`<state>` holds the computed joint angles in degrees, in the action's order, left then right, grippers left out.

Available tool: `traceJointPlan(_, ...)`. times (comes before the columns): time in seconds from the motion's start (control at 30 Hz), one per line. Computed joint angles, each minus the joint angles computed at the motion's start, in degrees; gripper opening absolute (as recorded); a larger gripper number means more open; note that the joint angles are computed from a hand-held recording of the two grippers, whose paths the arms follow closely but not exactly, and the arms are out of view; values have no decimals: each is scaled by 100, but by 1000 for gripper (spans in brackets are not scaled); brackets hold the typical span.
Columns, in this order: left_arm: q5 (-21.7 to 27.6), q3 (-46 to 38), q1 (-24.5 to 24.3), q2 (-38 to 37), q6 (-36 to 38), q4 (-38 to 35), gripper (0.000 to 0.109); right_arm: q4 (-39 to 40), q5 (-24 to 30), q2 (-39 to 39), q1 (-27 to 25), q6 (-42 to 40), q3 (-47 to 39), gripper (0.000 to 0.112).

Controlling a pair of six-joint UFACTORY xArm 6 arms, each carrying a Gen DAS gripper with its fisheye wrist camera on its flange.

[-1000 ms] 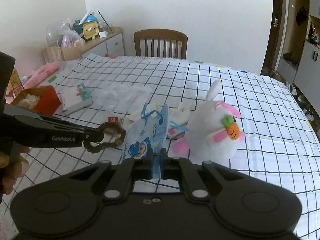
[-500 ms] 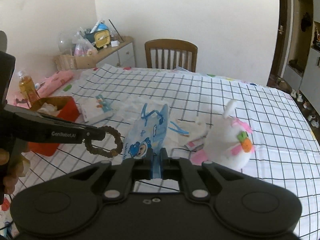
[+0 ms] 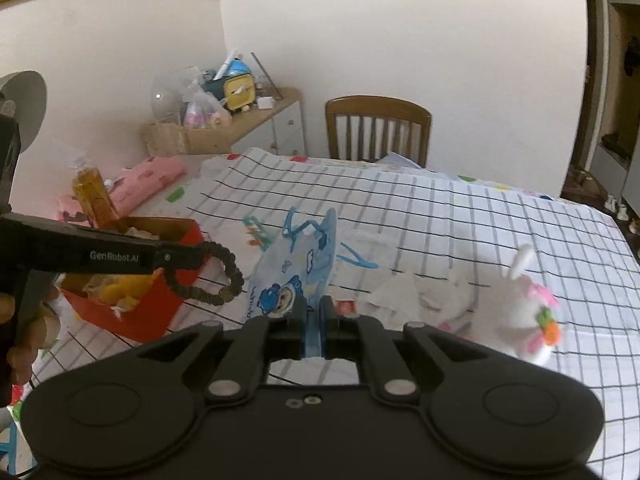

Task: Organize soft objects
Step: 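Carry the fuzzy strip and blue bib over the gold tin with both tools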

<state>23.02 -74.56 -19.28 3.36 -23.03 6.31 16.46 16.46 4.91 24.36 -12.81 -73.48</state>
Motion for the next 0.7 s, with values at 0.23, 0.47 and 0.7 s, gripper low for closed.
traceJointPlan(0.23,-28,208,323,-304,197,-36,10,8,141,302,279,39,-463,6)
traceJointPlan(0.47,-55,425,745,-574,402,-111,10,-123,268,735,569,232,-1088,6)
traceJointPlan(0.7,-64,608,1175,-746,670,-230,10,-351,453,1245,840,485,-1801,6)
